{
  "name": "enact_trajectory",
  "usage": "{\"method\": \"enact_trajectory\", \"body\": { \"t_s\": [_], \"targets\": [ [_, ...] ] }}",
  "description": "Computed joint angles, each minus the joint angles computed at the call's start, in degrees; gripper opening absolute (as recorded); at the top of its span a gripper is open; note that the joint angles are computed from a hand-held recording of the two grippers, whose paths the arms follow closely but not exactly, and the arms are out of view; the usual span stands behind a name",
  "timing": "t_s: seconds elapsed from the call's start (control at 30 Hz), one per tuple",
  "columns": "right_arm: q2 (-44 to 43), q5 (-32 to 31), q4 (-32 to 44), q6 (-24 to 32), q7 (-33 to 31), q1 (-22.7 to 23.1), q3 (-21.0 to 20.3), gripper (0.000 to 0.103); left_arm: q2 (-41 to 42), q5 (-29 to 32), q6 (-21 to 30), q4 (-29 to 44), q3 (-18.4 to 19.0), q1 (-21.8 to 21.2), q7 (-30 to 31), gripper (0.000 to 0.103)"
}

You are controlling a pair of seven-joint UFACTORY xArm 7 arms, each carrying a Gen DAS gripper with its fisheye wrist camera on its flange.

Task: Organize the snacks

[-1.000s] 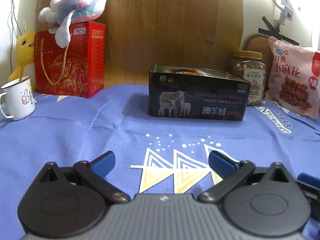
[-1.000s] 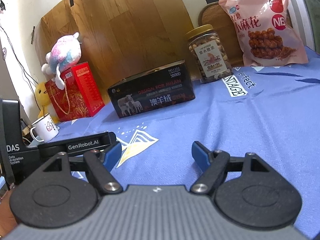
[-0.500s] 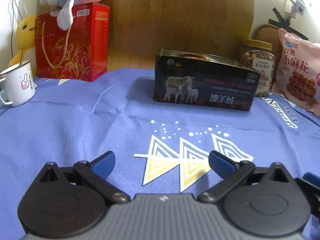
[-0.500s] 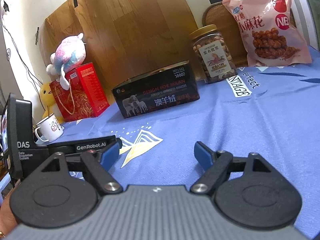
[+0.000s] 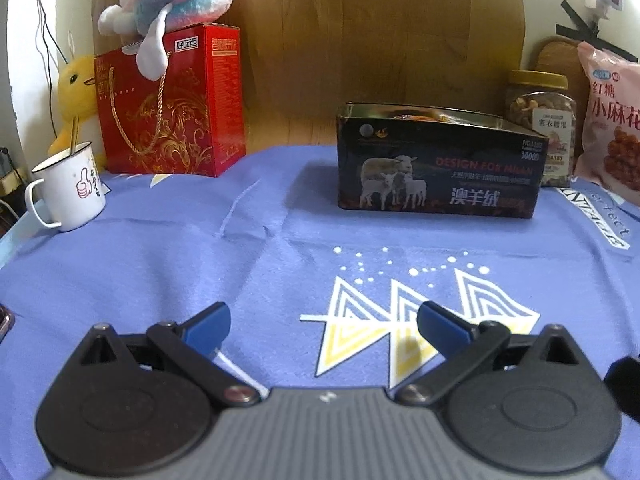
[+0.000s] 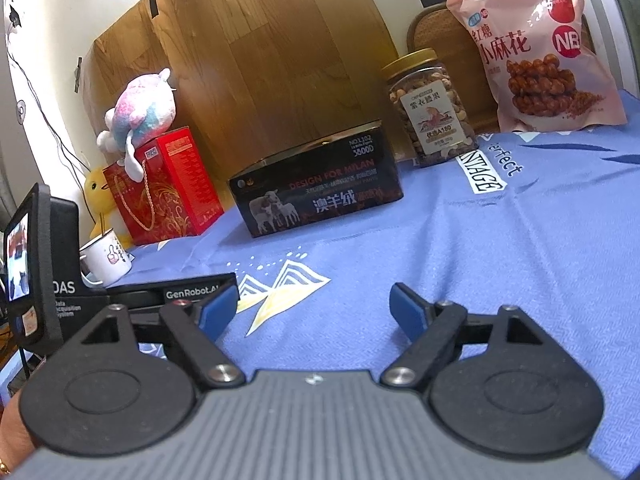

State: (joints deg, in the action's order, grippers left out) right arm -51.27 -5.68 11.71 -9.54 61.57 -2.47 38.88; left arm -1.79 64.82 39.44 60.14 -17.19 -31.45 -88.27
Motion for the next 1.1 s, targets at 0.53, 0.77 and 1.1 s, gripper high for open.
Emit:
{"method": "enact_trajectory", "body": {
  "t_s": [0.53, 0.77, 1.1],
  "targets": [
    [0.18, 1.48, -1.20, -2.52, -0.37, 0.60, -0.65, 0.086, -1.84, -1.08, 13.37, 1.70, -2.92, -3.43, 1.11, 0.103],
    [0.87, 2.41, -0.80, 2.33, 0.46, 4.66, -5.28, 0.087, -4.09, -6.14, 12.06, 0.45, -3.85, -3.25, 4.92, 0.103],
    [-7.35, -1.69, -0.29, 12.33, 0.40, 8.29, -10.05, 0.087, -5.14, -6.98, 12.70, 0.36, -5.33, -2.62, 5.52, 0.103]
  ]
}}
